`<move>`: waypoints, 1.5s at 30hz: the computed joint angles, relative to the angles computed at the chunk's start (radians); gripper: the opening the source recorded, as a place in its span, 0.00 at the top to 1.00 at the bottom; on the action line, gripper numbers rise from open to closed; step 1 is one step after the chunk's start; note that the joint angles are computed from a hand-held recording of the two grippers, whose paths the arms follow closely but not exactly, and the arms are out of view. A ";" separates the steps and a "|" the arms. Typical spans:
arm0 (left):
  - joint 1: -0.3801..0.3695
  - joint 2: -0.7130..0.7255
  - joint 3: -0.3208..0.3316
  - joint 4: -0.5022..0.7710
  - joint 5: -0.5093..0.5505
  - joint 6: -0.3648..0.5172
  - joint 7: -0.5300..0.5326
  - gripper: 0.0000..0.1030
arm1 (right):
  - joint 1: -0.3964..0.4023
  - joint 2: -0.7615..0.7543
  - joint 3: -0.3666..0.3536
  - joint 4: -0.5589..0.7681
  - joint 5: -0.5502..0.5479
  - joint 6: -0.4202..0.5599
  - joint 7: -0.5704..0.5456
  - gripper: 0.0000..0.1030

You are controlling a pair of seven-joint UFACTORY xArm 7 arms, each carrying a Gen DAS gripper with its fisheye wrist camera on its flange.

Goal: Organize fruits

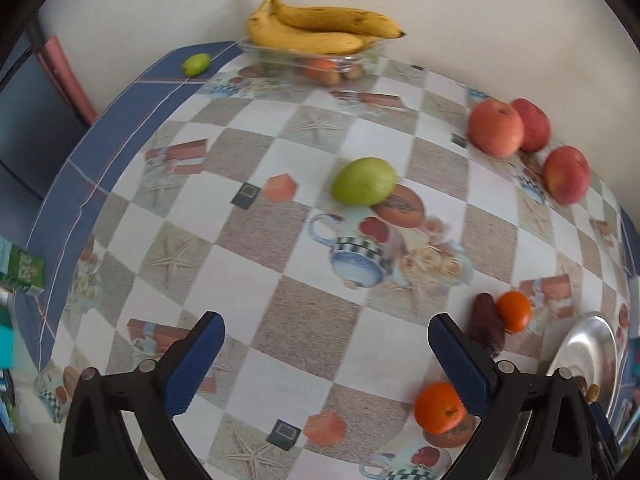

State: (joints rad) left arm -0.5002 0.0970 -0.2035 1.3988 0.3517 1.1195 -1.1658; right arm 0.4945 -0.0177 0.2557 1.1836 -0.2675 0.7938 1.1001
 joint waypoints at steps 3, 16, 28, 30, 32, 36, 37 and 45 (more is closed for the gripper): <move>0.002 -0.009 0.003 -0.008 0.012 0.017 -0.022 0.00 | 0.004 0.003 0.005 0.003 -0.044 -0.009 0.025 0.11; 0.001 -0.044 -0.009 -0.047 0.126 -0.035 -0.071 0.00 | 0.072 0.087 0.013 0.127 -0.217 0.051 0.073 0.11; 0.028 -0.067 -0.011 -0.083 0.132 -0.024 -0.087 0.00 | 0.140 0.204 -0.028 0.255 -0.206 -0.056 0.080 0.11; 0.032 -0.074 -0.011 -0.093 0.133 -0.035 -0.095 0.00 | 0.142 0.220 -0.026 0.257 -0.165 -0.073 0.026 0.11; 0.035 -0.077 -0.012 -0.102 0.126 -0.047 -0.103 0.00 | 0.144 0.242 -0.023 0.279 -0.100 -0.036 -0.034 0.11; 0.036 -0.076 -0.017 -0.119 0.092 -0.113 -0.085 0.00 | 0.154 0.237 -0.034 0.292 -0.058 0.041 -0.090 0.11; 0.036 -0.077 -0.017 -0.125 0.083 -0.134 -0.079 0.00 | 0.154 0.227 -0.038 0.288 -0.060 0.056 -0.093 0.11; 0.011 -0.033 -0.027 -0.102 0.026 -0.215 0.010 0.00 | 0.108 0.125 -0.041 0.194 -0.092 0.120 -0.092 0.11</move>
State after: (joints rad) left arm -0.4889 0.0639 -0.2300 1.2968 0.3775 0.9045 -1.1563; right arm 0.6025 0.1073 0.2145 1.3773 -0.3598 0.9139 1.0086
